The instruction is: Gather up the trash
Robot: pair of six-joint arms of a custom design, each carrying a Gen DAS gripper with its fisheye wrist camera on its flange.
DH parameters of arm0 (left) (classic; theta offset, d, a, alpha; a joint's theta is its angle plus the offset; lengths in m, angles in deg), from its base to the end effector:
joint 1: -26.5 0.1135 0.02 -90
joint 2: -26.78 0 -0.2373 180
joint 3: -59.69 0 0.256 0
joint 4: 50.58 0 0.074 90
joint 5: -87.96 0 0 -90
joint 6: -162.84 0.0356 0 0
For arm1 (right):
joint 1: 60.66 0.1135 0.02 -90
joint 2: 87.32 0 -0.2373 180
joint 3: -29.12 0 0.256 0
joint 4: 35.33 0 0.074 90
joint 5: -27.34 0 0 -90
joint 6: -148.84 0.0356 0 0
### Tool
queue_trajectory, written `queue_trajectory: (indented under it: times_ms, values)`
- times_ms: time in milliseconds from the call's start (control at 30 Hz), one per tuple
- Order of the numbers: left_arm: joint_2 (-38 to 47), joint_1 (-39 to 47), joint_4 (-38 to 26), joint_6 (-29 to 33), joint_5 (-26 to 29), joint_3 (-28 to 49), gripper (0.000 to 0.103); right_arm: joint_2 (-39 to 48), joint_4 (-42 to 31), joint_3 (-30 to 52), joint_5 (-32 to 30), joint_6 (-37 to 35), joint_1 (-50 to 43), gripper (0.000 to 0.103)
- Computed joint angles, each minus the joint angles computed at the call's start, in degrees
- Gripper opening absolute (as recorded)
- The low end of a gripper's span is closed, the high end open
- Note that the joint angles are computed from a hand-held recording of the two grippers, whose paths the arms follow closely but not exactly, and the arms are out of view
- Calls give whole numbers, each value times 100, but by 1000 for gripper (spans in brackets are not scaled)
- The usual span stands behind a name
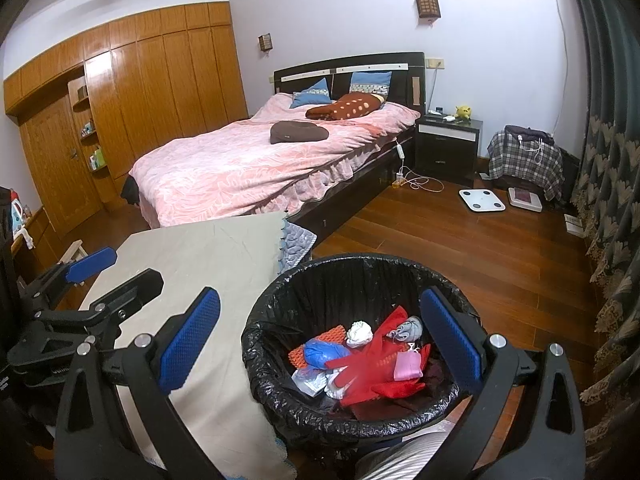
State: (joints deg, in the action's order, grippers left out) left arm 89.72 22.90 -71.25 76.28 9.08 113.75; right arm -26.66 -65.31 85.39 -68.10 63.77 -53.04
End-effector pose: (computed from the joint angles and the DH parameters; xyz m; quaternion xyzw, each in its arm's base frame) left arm 0.2588 -0.0232 0.2316 0.1015 0.8554 -0.0844 0.5009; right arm 0.2467 0.0364 0.2390 -0.0429 0.8827 0.0927 0.4587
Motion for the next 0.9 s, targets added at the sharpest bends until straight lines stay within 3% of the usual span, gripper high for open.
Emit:
queue_trajectory:
  times_ms: [900]
  values:
    - [-6, -2, 21, -5, -17, -26, 97, 17, 42, -40, 28, 30, 41, 98]
